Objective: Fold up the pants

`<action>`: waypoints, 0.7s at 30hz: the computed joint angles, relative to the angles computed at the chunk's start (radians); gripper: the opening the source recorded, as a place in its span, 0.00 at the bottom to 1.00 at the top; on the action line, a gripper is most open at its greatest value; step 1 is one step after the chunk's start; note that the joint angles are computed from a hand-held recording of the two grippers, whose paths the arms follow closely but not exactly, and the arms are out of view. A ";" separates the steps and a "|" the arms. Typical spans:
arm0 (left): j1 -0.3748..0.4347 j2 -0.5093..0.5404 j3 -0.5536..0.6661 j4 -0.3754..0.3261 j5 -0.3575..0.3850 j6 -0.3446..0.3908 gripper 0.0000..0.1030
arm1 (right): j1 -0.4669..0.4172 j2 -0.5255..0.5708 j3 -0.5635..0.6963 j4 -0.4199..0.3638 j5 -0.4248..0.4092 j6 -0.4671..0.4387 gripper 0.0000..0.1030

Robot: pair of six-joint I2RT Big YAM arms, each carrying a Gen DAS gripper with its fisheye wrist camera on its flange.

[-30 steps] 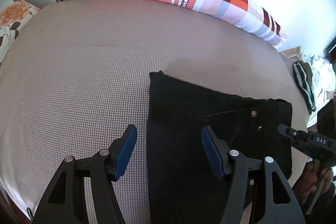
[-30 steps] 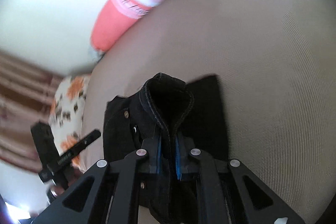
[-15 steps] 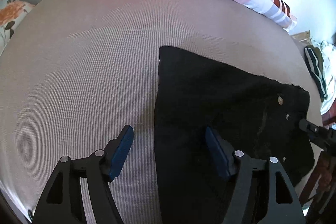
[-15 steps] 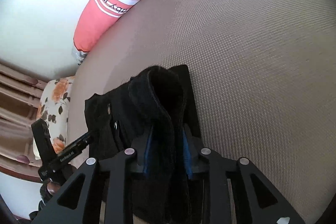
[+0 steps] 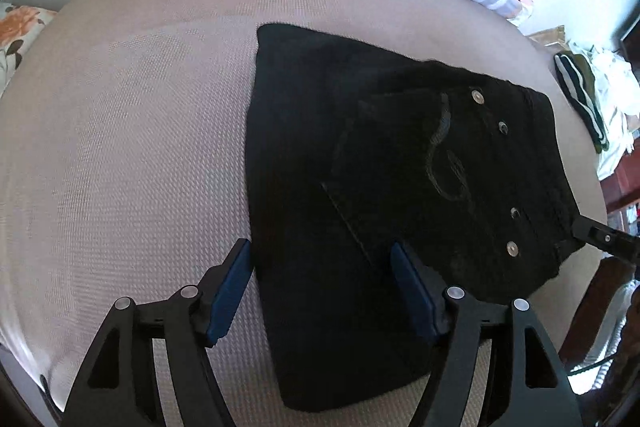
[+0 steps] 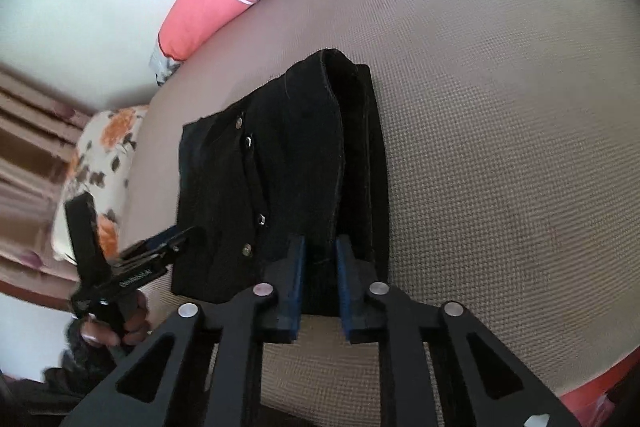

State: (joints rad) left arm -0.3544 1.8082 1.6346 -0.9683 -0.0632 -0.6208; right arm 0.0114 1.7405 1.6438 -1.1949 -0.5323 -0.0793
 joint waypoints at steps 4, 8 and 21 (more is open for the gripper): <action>-0.011 -0.010 -0.015 0.000 -0.006 0.003 0.69 | 0.009 -0.028 -0.023 0.011 0.053 0.003 0.10; -0.019 -0.007 -0.027 0.003 -0.004 0.018 0.69 | 0.008 -0.034 -0.049 0.020 0.078 0.003 0.10; -0.026 -0.023 -0.052 0.019 -0.019 0.002 0.69 | 0.009 -0.015 -0.042 0.021 0.097 0.034 0.22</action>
State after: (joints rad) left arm -0.3804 1.7857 1.5825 -0.9497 -0.0818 -0.6185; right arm 0.0205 1.7254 1.6020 -1.1736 -0.4355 -0.0454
